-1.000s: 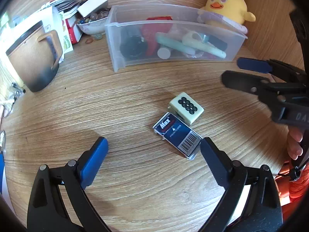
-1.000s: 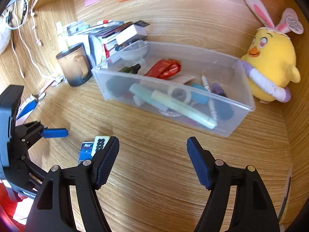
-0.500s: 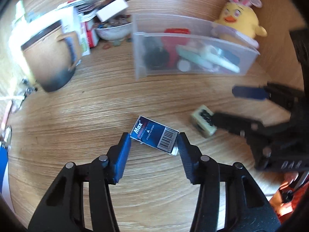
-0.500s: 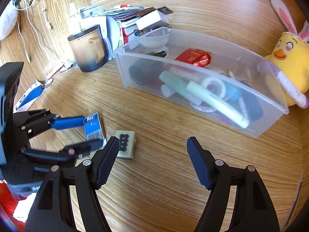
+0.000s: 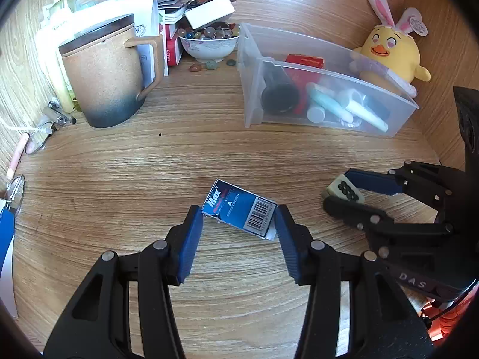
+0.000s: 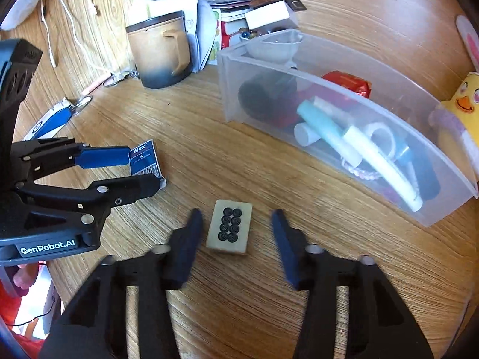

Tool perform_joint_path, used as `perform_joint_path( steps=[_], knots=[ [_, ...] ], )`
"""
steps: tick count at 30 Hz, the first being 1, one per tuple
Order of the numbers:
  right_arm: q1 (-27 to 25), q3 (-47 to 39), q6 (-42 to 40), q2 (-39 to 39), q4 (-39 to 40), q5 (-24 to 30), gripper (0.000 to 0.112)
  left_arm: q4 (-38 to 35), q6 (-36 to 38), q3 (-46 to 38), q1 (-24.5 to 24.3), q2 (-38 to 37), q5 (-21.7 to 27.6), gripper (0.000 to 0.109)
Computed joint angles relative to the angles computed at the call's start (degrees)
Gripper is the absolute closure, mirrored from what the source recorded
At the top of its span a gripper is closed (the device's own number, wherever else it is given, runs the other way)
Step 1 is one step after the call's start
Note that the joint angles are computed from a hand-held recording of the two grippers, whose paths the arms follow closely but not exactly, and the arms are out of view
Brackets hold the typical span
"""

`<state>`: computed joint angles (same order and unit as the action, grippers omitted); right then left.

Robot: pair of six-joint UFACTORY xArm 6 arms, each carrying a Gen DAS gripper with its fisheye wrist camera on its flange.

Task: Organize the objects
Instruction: 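Grasp the blue Max card pack with the left gripper while the right gripper grasps the dotted white eraser, then carry the card pack and eraser into the clear box and release both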

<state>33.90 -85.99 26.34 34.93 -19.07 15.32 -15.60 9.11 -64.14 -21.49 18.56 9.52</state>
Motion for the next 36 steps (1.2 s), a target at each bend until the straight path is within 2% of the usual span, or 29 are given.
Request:
perform_joint_path(
  steps=[1, 9, 17, 23, 28, 36],
  knots=[
    [0.0, 0.3, -0.8, -0.2, 0.9, -0.3, 0.089, -0.4, 0.4, -0.1, -0.1, 0.0, 0.0, 0.059],
    [-1.4, 3.5, 6.8, -2.8, -5.4, -3.2, 0.090, -2.3, 2.7, -0.9, -1.4, -0.4, -0.6, 0.059],
    [-5.0, 7.9, 22.0, -7.9, -18.7, -6.0, 0.090, -5.9, 7.1, -4.3, -3.4, -0.2, -1.6, 0.059],
    [-7.2, 8.8, 34.6, -11.4, -31.9, -5.4, 0.090, -10.0, 12.1, -9.9, -4.6, 1.9, -0.4, 0.059],
    [-8.8, 8.8, 39.1, -12.8, -36.3, -5.5, 0.090, -9.8, 12.3, -14.4, -5.2, 4.3, 0.4, 0.059],
    [-11.0, 7.7, 43.2, -12.9, -39.1, -6.1, 0.090, -9.5, 11.9, -22.0, -5.8, 8.5, 2.5, 0.059]
  ],
)
